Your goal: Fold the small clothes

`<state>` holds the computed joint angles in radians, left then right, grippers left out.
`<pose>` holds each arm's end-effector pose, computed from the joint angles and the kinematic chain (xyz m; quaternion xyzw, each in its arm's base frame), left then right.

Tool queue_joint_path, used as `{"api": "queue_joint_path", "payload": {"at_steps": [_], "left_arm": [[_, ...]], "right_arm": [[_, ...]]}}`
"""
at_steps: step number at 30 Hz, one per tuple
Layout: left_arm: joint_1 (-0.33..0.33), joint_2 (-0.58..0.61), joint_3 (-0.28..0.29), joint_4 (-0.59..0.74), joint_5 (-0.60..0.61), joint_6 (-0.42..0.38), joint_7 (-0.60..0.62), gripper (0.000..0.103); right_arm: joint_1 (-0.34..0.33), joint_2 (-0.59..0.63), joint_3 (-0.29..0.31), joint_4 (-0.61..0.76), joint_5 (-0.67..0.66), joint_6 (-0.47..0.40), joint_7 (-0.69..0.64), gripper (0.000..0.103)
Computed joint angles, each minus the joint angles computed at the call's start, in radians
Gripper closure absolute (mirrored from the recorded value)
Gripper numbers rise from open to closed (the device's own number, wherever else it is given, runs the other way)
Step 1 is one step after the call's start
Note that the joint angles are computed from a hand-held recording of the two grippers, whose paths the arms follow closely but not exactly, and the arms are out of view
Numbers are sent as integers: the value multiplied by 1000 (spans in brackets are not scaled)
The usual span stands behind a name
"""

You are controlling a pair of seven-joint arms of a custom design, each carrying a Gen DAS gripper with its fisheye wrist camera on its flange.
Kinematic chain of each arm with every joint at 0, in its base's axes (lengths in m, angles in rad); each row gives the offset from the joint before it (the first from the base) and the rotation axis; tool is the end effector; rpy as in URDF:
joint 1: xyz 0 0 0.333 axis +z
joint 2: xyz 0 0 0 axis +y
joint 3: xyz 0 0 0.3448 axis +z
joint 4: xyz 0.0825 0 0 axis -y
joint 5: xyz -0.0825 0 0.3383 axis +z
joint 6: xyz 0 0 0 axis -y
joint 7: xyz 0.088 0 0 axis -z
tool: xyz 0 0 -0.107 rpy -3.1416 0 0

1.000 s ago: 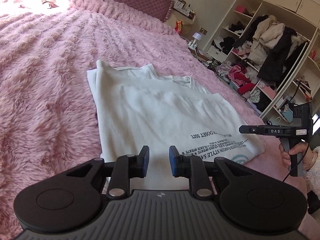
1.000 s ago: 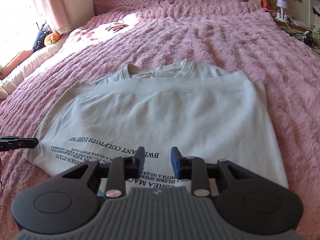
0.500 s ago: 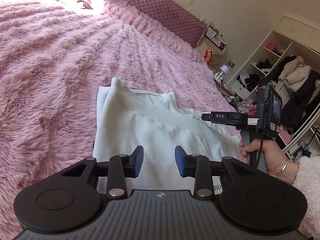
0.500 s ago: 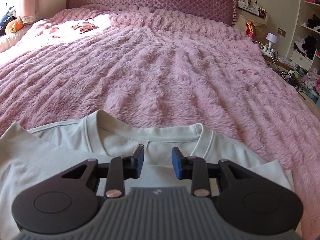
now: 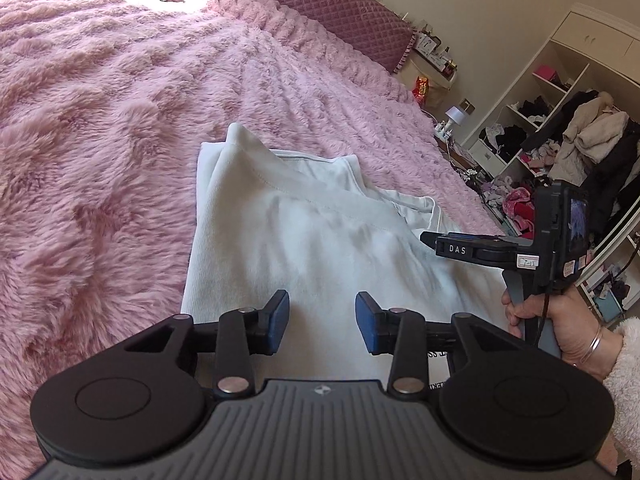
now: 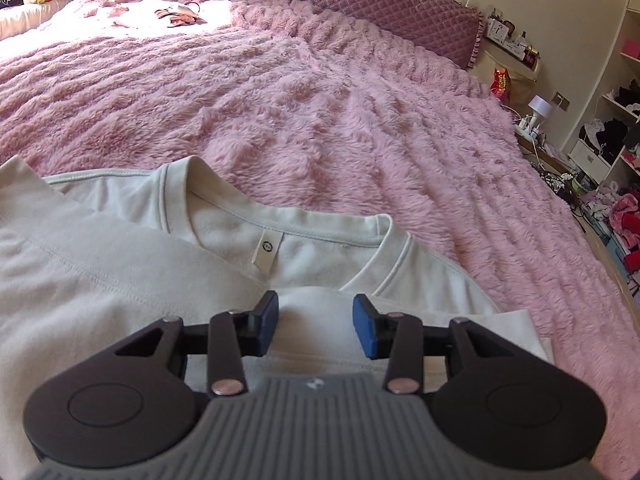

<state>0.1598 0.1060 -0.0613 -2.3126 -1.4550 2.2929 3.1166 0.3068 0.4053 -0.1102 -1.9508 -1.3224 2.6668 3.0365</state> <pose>0.4925 0.0270 0.3641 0.5149 -0.7133 0.4744 0.0309 0.5914 0.1529 0.3460 -0.6116 0.6852 -0.3731 0.1311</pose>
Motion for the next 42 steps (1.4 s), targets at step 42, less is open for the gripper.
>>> {"api": "queue_joint_path", "payload": {"at_steps": [42], "left_arm": [[8, -97, 35, -97, 148, 65, -74, 55]], "right_arm": [[35, -417, 216, -564, -26, -32, 176, 64]]}}
